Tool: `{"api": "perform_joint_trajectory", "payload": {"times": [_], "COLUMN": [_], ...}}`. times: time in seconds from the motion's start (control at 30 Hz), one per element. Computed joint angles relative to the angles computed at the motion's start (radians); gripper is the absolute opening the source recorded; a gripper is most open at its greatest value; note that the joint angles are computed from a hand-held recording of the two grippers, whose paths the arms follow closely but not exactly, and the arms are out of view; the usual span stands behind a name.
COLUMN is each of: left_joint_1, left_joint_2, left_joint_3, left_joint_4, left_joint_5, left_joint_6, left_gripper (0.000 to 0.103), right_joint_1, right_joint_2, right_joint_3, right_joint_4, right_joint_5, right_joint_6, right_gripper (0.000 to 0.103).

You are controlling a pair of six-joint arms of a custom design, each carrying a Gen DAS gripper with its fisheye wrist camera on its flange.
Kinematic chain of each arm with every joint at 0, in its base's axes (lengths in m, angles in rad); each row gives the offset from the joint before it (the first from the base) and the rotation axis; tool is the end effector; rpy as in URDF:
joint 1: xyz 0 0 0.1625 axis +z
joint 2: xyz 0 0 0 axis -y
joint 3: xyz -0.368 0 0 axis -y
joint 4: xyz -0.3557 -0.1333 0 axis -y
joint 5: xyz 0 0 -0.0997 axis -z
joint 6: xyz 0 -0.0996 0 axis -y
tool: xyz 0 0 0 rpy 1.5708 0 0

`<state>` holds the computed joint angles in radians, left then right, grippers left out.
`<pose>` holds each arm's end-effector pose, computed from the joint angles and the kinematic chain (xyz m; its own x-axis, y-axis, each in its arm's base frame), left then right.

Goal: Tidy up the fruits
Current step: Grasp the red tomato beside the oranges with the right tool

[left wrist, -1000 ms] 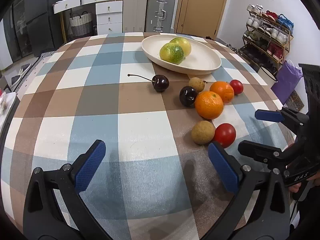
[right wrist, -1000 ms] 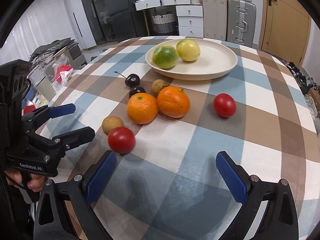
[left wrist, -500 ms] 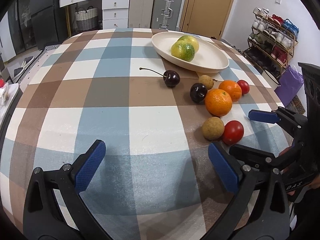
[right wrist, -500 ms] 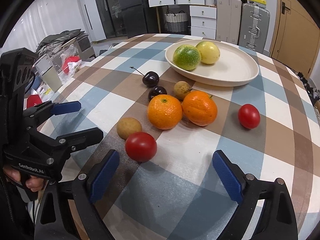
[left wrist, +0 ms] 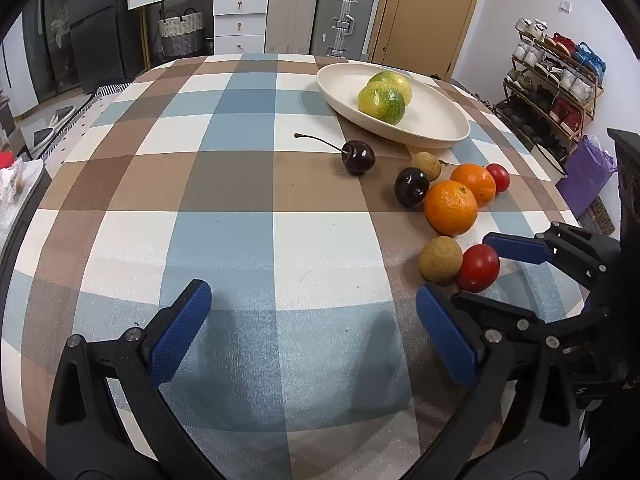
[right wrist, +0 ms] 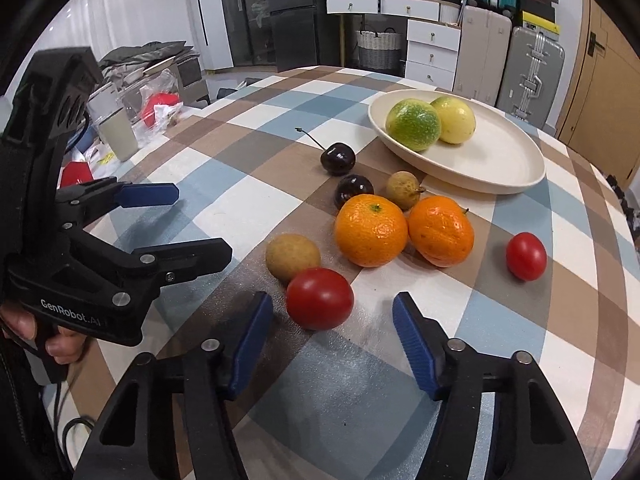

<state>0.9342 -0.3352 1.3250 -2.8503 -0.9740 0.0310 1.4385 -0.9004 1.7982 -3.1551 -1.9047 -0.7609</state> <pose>-0.2412 -0.6447 -0.0642 -0.7425 0.3863 -0.5472 0.5930 0.7590 -0.2688 0.0223 -0.5953 0.1631 -0.7287 -0.2893 0.6207 -0.5530 0.7832 -0.2842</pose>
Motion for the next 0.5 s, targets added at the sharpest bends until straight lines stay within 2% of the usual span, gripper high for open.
{"api": "perform_joint_trajectory", "payload": {"times": [0.1,0.17,0.27,0.5], "left_joint_1": [-0.003,-0.006,-0.009,-0.025], "left_joint_2": [0.007,0.014,0.024,0.064], "left_joint_3": [-0.010,-0.018,-0.032,-0.083], "left_joint_4": [0.004,0.009,0.018,0.057], "left_joint_5": [0.007,0.008,-0.002,-0.018], "left_joint_6": [0.007,0.008,0.020,0.044], "left_gripper": [0.102,0.102,0.102,0.102], "right_joint_1": [-0.006,-0.013,-0.024,-0.045], "right_joint_2": [-0.013,-0.025,-0.051,-0.097], "right_joint_3": [0.007,0.016,0.038,0.077], "right_joint_4": [0.013,0.018,0.019,-0.019], "right_joint_5": [0.030,0.055,0.084,0.089], "right_joint_6": [0.010,0.014,0.026,0.070], "right_gripper": [0.040,0.033,0.033,0.033]}}
